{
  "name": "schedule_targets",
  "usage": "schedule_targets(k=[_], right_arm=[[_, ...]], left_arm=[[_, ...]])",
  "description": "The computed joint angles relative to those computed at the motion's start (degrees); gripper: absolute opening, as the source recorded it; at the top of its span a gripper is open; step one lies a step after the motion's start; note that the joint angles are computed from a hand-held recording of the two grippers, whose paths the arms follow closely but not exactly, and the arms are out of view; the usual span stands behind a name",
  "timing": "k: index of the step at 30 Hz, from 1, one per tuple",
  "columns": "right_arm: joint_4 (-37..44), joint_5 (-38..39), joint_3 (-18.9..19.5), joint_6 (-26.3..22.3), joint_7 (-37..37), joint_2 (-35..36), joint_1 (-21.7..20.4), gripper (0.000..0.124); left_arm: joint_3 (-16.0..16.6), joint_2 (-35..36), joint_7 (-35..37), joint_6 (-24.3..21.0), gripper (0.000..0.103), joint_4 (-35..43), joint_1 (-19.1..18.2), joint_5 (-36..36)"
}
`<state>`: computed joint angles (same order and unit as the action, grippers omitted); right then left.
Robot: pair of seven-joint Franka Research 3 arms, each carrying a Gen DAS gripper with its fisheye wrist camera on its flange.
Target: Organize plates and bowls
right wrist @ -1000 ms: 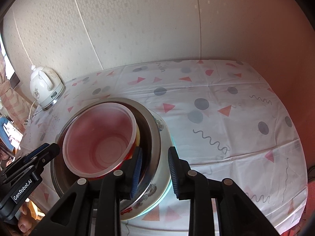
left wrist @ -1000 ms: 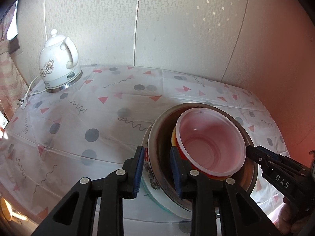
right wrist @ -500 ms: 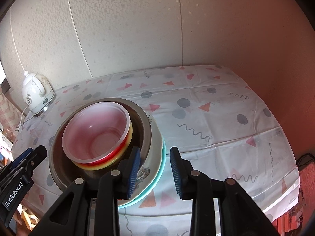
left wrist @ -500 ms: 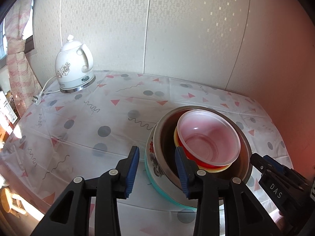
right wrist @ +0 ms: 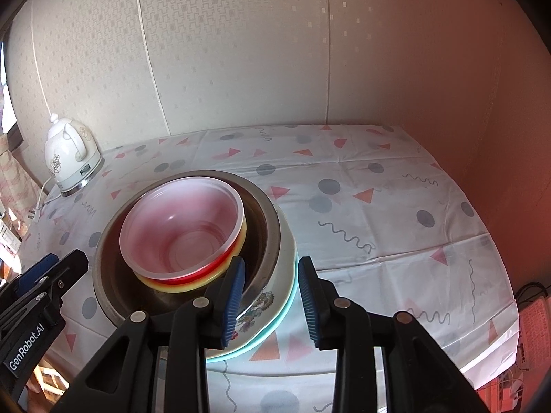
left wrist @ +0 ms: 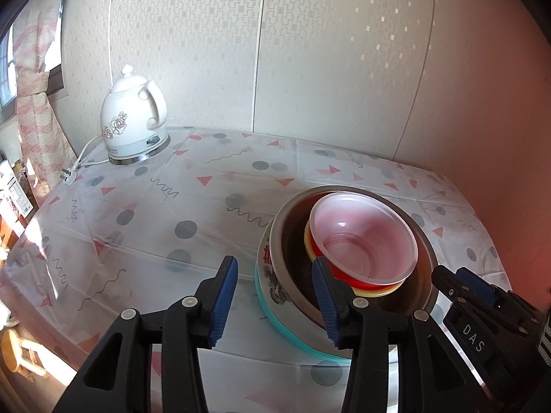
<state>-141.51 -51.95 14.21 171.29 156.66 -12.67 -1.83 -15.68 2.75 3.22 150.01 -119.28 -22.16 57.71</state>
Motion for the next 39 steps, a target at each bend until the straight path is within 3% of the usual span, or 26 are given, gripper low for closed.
schedule_targets(k=[39], right_arm=[[0.2,-1.7,-0.9,1.4,3.2,0.8,-0.9,0.033]], left_arm=[[0.1,2.5,5.2,-3.9,0.058,3.4,-2.5,0.4]])
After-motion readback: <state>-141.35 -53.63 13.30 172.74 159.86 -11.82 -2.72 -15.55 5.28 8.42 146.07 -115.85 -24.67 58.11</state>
